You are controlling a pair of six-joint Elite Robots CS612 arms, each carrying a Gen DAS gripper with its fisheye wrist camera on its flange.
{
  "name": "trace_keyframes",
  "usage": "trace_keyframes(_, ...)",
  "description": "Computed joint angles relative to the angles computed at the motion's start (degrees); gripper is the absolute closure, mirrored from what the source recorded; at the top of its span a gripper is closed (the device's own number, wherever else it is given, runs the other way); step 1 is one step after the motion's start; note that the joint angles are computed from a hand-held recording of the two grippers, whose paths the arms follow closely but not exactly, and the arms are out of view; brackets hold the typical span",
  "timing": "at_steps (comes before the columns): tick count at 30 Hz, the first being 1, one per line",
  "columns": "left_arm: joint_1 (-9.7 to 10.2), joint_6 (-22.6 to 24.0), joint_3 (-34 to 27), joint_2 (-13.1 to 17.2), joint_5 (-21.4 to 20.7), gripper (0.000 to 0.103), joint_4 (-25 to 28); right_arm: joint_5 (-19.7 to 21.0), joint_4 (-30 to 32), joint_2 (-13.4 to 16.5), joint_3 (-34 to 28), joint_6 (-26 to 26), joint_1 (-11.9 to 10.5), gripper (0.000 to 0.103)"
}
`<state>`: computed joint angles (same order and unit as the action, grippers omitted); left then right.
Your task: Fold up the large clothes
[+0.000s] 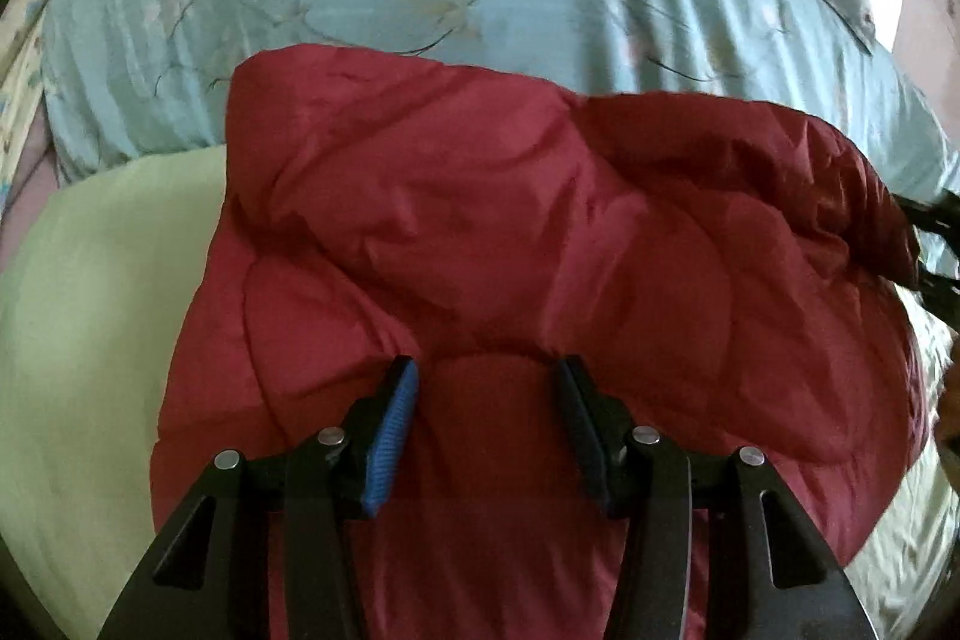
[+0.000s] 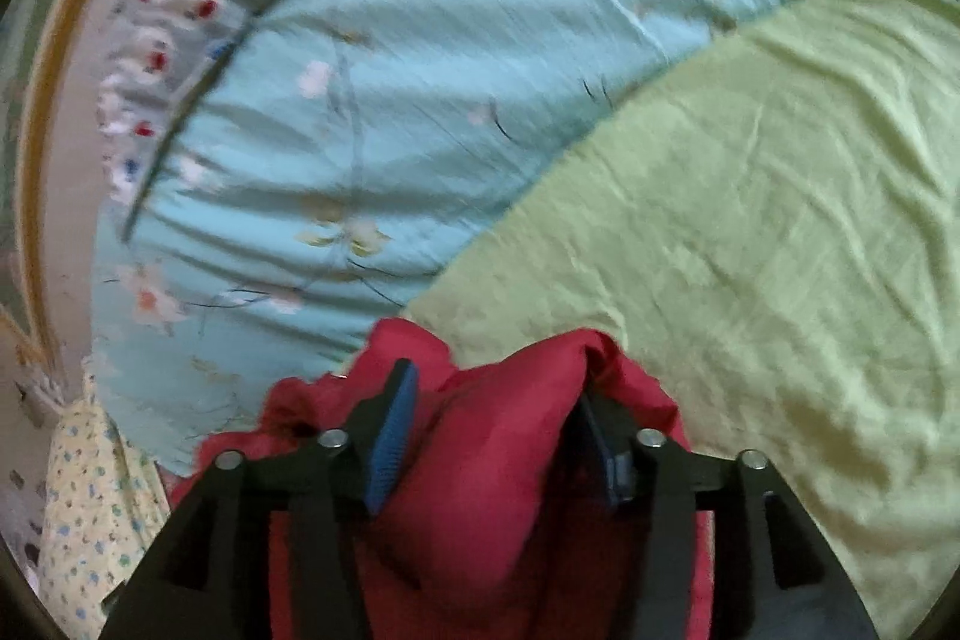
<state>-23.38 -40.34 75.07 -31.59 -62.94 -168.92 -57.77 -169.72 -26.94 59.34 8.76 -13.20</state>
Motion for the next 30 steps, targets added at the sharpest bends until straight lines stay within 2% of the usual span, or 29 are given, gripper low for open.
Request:
trace_keyframes(1,0.08,-0.3,0.0,0.0,0.0,0.054,0.3,-0.2,-2.5,-1.0,1.8,-0.2,-0.1,0.036)
trace_keyframes(3,0.09,0.0,-1.1,0.5,0.6,0.054,1.6,-0.1,-6.9,-2.7,5.0,-1.3,-0.3,0.032)
trace_keyframes(5,0.09,0.3,-1.9,0.8,1.0,0.053,2.7,0.5,-8.5,-4.1,7.4,-4.5,-0.2,0.032)
trace_keyframes(7,0.17,0.0,-2.9,1.2,1.0,0.054,3.6,0.7,-5.9,-5.4,9.1,-10.1,0.4,0.03)
trace_keyframes(10,0.35,-0.1,-3.9,1.3,0.1,0.054,4.7,-1.1,3.4,-6.4,9.4,-22.5,2.3,0.03)
trace_keyframes(12,0.43,-0.5,-3.5,0.8,0.0,0.054,4.9,-4.9,7.9,-6.0,8.3,-29.7,3.8,0.03)
trace_keyframes(15,1.24,-2.7,-3.6,0.7,0.7,0.054,6.0,-11.1,10.0,-4.4,5.8,-34.3,5.6,0.03)
trace_keyframes(17,2.11,-4.1,-3.9,0.9,-0.2,0.054,6.5,-14.2,9.6,-3.0,4.0,-35.0,6.2,0.029)
trace_keyframes(18,2.67,-4.8,-4.2,1.1,-1.4,0.054,6.7,-15.2,9.8,-2.2,2.7,-35.1,6.4,0.025)
trace_keyframes(19,3.12,-5.7,-4.6,1.4,-2.5,0.054,7.0,-15.5,10.7,-1.3,1.3,-34.8,6.4,0.021)
trace_keyframes(22,3.67,-6.4,-6.5,2.3,-2.4,0.054,9.4,-14.7,13.9,0.7,-2.2,-33.0,6.4,0.019)
trace_keyframes(26,4.01,-6.9,-8.1,3.3,-2.3,0.053,10.9,-16.9,15.1,2.6,-5.2,-33.7,7.2,0.016)
trace_keyframes(30,4.06,-6.8,-8.8,3.6,-2.2,0.053,11.4,-16.0,16.2,3.9,-7.2,-32.7,7.0,0.015)
